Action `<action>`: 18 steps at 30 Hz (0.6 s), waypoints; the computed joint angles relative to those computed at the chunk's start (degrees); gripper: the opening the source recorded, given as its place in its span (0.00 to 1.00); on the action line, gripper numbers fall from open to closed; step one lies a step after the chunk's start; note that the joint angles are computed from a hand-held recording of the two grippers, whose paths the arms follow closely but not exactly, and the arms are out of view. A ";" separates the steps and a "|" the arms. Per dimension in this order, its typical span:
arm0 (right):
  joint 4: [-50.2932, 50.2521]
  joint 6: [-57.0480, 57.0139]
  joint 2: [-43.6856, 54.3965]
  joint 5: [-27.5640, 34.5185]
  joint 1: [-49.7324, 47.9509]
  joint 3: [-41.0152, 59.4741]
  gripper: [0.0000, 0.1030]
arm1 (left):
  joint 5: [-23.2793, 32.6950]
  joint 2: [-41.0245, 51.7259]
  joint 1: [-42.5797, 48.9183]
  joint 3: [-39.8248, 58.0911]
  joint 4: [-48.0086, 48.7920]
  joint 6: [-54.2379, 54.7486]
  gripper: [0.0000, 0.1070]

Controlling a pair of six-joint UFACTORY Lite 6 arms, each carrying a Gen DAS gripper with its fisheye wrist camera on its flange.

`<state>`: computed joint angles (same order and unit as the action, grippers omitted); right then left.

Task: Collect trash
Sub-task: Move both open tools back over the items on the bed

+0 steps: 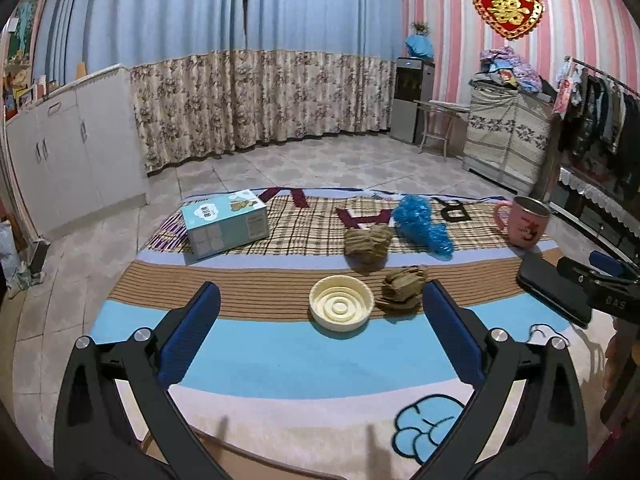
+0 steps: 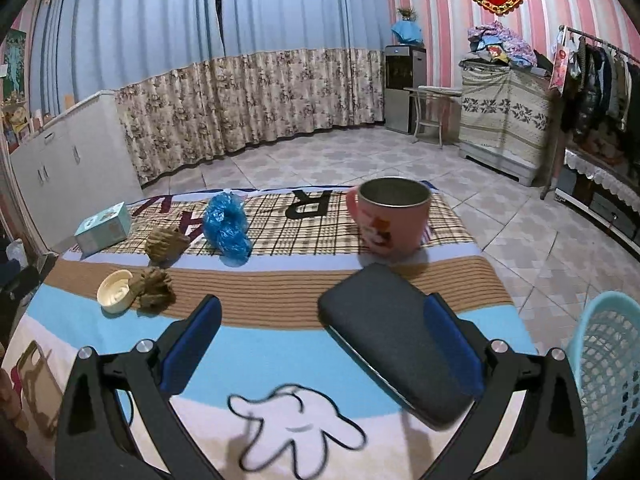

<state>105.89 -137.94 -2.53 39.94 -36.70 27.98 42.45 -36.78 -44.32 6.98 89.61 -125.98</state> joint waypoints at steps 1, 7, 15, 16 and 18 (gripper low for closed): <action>1.65 -0.01 0.25 -0.83 1.61 0.27 0.96 | -0.60 1.09 0.84 0.41 0.77 -0.62 0.91; 4.65 -0.92 3.00 0.06 5.52 0.94 0.96 | -5.01 7.82 7.17 1.68 9.42 -7.87 0.91; 9.90 -8.62 5.52 0.40 5.65 -0.05 0.96 | -11.22 19.90 11.96 4.61 24.89 -23.24 0.91; 10.95 -10.43 5.59 -0.10 6.38 -0.26 0.96 | -10.76 22.92 11.31 6.10 24.17 -22.93 0.91; 14.39 -14.79 5.81 -1.51 8.20 -0.77 0.96 | -11.58 27.49 11.46 8.99 23.62 -21.87 0.91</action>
